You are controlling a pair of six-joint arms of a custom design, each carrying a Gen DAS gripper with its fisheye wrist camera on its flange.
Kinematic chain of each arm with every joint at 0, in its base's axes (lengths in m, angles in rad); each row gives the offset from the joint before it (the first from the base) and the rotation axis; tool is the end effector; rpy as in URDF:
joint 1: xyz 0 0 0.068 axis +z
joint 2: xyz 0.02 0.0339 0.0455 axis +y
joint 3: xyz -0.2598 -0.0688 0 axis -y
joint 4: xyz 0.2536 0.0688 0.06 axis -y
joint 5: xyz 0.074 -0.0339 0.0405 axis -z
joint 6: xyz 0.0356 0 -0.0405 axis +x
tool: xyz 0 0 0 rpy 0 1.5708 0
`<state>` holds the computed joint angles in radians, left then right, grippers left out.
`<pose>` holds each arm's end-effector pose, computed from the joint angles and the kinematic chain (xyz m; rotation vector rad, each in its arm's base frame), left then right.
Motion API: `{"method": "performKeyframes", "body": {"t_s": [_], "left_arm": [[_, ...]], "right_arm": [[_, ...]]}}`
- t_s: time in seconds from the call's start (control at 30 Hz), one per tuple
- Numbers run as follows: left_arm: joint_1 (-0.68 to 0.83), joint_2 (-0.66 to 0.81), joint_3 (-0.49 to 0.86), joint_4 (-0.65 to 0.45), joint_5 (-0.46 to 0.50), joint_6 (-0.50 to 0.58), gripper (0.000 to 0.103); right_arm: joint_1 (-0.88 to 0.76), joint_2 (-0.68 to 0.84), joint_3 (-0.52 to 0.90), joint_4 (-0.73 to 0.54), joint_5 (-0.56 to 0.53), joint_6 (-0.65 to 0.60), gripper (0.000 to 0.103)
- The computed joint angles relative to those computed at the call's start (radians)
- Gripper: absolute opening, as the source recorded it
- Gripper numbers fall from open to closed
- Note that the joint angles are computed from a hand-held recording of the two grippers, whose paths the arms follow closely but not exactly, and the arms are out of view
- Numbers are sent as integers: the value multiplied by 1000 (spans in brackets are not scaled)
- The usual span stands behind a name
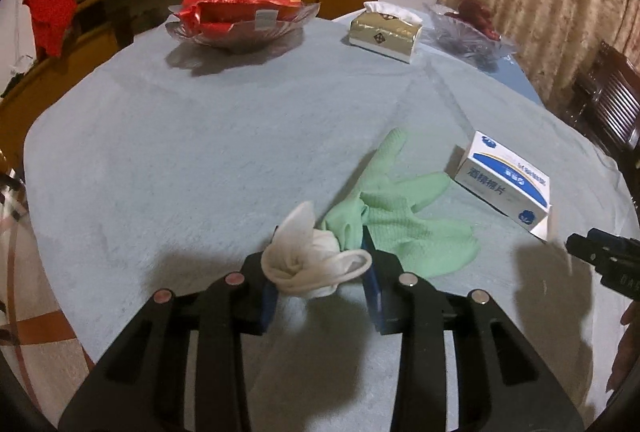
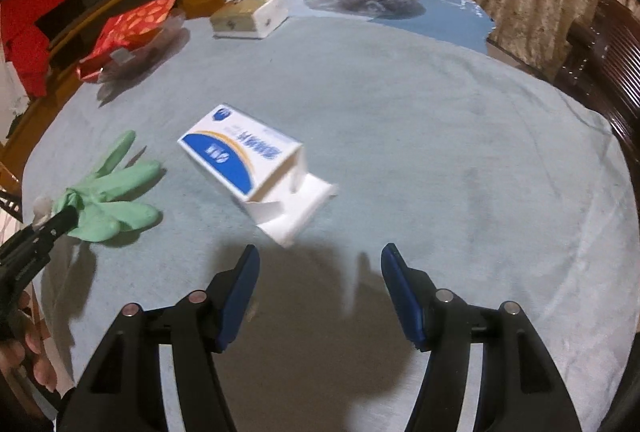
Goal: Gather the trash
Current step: 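Grasp the white-blue wipes box with the right tool while the left tool holds the glove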
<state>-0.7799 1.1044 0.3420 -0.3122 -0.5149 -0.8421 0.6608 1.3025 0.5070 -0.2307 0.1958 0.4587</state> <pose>0.1389 -0.1127 0.1215 -0.2382 2.4308 -0.0056 0.1842 0.1344 0.1317 -0.1894 2.5683 0.1674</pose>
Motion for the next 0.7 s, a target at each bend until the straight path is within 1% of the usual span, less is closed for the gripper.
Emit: {"method": "performKeyframes", "body": {"t_s": [0.1, 0.17, 0.23, 0.3, 0.43, 0.5, 0.53, 0.57, 0.6, 0.63, 0.67, 0.7], "left_arm": [[22, 74, -3, 85, 25, 33, 34], [62, 121, -15, 162, 66, 55, 34], [73, 165, -20, 217, 75, 70, 34], [86, 184, -20, 248, 78, 106, 34], [127, 196, -16, 291, 121, 184, 34], [145, 196, -19, 305, 139, 212, 34], [146, 197, -19, 308, 140, 219, 34], [140, 203, -16, 306, 135, 219, 34], [135, 208, -10, 301, 130, 220, 34], [132, 208, -8, 297, 130, 218, 34], [131, 207, -7, 295, 133, 215, 34], [131, 204, -7, 293, 138, 212, 34]], "right_arm": [[23, 70, 22, 52, -5, 11, 62], [33, 110, 39, 77, -3, 10, 62], [35, 145, 57, 98, -8, 9, 62], [40, 177, 76, 114, -8, 8, 62], [41, 236, 103, 147, -1, 6, 61], [36, 254, 109, 162, -8, 8, 58], [34, 266, 115, 166, -17, 7, 53], [33, 275, 119, 168, -27, 5, 41], [33, 281, 121, 172, -39, 2, 35], [37, 280, 120, 176, -39, 0, 26], [42, 277, 118, 177, -37, 0, 19], [45, 274, 118, 176, -40, 0, 15]]}}
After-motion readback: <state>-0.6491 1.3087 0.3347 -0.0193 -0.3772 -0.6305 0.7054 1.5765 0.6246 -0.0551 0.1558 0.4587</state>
